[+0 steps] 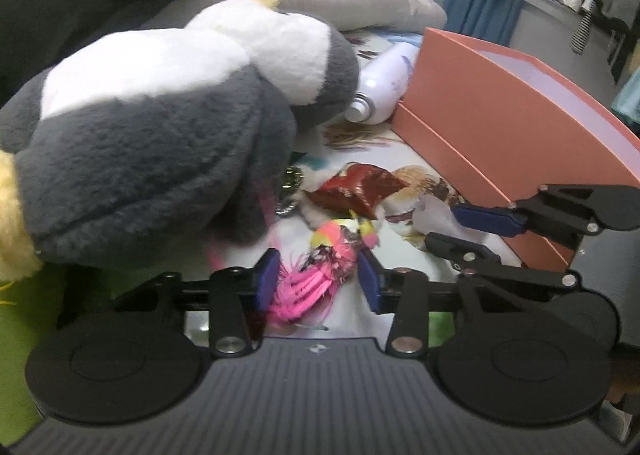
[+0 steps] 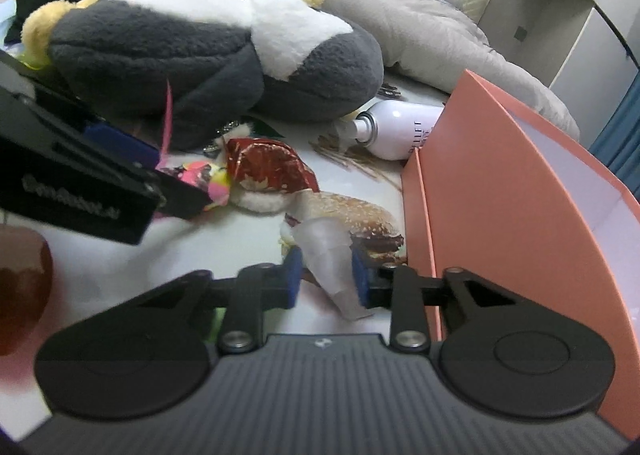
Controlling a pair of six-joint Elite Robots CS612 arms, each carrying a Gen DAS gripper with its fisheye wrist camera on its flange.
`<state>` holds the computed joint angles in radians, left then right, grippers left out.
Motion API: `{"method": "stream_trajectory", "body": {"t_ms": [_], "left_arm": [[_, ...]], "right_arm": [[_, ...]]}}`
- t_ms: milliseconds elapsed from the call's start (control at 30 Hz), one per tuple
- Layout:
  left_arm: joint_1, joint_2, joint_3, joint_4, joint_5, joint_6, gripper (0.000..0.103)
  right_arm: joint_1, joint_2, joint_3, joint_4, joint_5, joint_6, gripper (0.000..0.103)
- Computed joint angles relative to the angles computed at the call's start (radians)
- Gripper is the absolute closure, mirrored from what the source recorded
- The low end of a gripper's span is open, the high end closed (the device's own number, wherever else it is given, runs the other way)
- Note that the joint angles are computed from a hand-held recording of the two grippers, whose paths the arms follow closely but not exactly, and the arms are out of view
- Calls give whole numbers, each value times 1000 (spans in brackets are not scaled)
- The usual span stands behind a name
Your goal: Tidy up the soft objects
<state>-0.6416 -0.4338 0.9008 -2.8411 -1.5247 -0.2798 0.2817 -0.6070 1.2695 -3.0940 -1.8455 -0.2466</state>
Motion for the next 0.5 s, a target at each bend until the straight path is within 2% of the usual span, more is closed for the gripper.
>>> {"method": "stream_trajectory", "body": {"t_ms": [100,200,367,500], "left_arm": [[-5,0,0,7,14,1,78],[-9,-11,19,-4,18,-10,79],[-22,-45,81,-31,43,-77,79],[-41,-89,156,-47,98,-144,79]], "right_arm": [[0,-6,11,-4,5,9,80],[-1,-17,25,-11,13,20,83],[0,-40,55,-16,29,30,85],[4,-68,91,-22,48,40,85]]}}
